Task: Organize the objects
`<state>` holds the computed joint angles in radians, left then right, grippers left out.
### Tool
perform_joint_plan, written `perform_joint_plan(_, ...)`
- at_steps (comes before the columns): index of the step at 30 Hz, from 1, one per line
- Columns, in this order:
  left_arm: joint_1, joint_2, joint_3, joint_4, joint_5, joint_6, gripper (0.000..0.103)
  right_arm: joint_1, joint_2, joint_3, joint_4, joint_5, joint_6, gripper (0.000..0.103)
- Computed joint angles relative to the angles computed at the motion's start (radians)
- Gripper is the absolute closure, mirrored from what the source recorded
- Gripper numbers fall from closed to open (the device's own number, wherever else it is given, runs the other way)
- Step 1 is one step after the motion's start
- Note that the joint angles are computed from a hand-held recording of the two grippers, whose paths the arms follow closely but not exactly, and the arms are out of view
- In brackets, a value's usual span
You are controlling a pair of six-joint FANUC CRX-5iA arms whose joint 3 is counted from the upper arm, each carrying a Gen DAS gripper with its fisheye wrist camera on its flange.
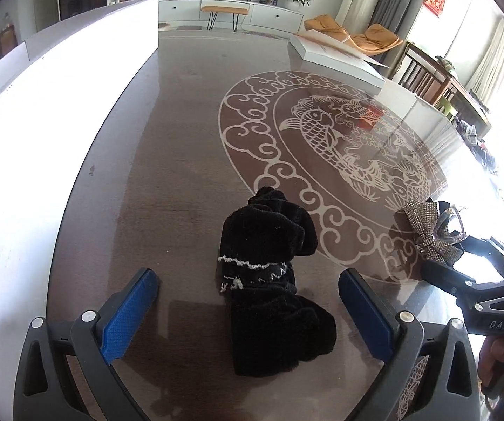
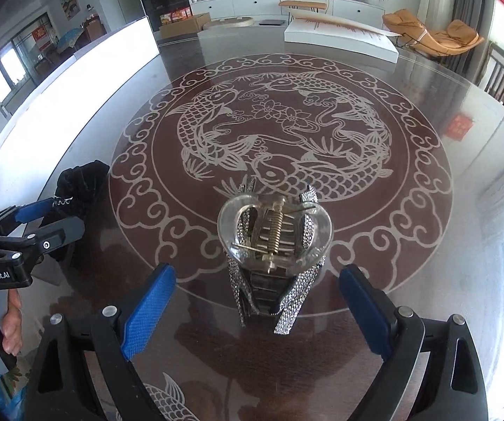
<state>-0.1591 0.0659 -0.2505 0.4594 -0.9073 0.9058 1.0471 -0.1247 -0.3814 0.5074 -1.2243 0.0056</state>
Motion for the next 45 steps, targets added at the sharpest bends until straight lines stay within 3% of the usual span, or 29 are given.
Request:
perform_joint_plan(1, -0.009, 0.005, 0.013, -0.029, 0.007, 0.023, 0.000, -0.001, 0.004, 0.004, -0.001, -0.009, -0.004, 0.025)
perform_joint_plan(2, -0.017, -0.001, 0.012, -0.054, 0.032, 0.036, 0.011, -0.005, 0.009, 0.010, -0.010, -0.021, -0.002, 0.041)
perform_joint_plan(3, -0.029, -0.014, 0.005, -0.086, 0.073, 0.042, 0.044, -0.001, 0.012, 0.010, -0.001, -0.035, -0.005, 0.046)
perform_joint_plan(4, -0.035, -0.024, -0.004, -0.092, 0.095, 0.020, 0.062, 0.001, 0.007, 0.007, -0.001, -0.035, -0.007, 0.046)
perform_joint_plan(5, -0.032, -0.029, -0.010, -0.080, 0.095, 0.003, 0.068, 0.003, -0.001, 0.004, -0.001, -0.030, -0.009, 0.047)
perform_joint_plan(9, 0.022, -0.096, -0.087, 0.089, 0.094, -0.091, 0.068, 0.018, -0.011, 0.034, 0.046, -0.037, 0.006, 0.047)
perform_joint_plan(11, 0.070, -0.129, -0.102, 0.202, 0.057, -0.140, 0.068, 0.011, 0.003, 0.083, 0.082, -0.017, 0.036, 0.047)
perform_joint_plan(13, 0.121, -0.146, -0.083, 0.279, 0.021, -0.166, 0.068, -0.006, 0.044, 0.161, 0.115, 0.019, 0.091, 0.047)
perform_joint_plan(16, 0.207, -0.130, -0.005, 0.307, -0.016, -0.162, 0.068, -0.036, 0.146, 0.323, 0.131, 0.097, 0.207, 0.047)
perform_joint_plan(21, 0.313, -0.036, 0.162, 0.118, -0.012, -0.041, 0.068, -0.077, 0.382, 0.663, 0.019, 0.225, 0.438, 0.047)
perform_joint_plan(23, 0.338, 0.008, 0.222, 0.021, -0.022, 0.019, 0.068, -0.087, 0.496, 0.823, -0.044, 0.223, 0.550, 0.047)
perform_joint_plan(28, 0.360, 0.085, 0.328, -0.168, -0.053, 0.154, 0.063, -0.114, 0.799, 1.260, -0.201, 0.023, 0.760, 0.046)
perform_joint_plan(31, 0.360, 0.096, 0.350, -0.251, -0.053, 0.203, 0.050, -0.141, 0.958, 1.519, -0.308, -0.161, 0.846, 0.045)
perform_joint_plan(33, 0.366, 0.093, 0.342, -0.267, -0.039, 0.207, 0.026, -0.148, 0.953, 1.511, -0.323, -0.157, 0.855, 0.045)
perform_joint_plan(36, 0.382, 0.048, 0.282, -0.266, 0.041, 0.200, 0.007, -0.146, 0.882, 1.402, -0.294, -0.092, 0.830, 0.032)
perform_joint_plan(40, 0.350, -0.011, 0.270, -0.397, 0.102, 0.338, 0.007, -0.131, 0.808, 1.308, -0.219, -0.059, 0.789, 0.024)
perform_joint_plan(43, 0.379, -0.052, 0.205, -0.251, 0.125, 0.255, 0.007, -0.124, 0.812, 1.328, -0.177, -0.109, 0.794, 0.015)
perform_joint_plan(45, 0.387, -0.049, 0.226, -0.227, 0.054, 0.256, 0.007, -0.120, 0.829, 1.366, -0.171, -0.171, 0.806, 0.014)
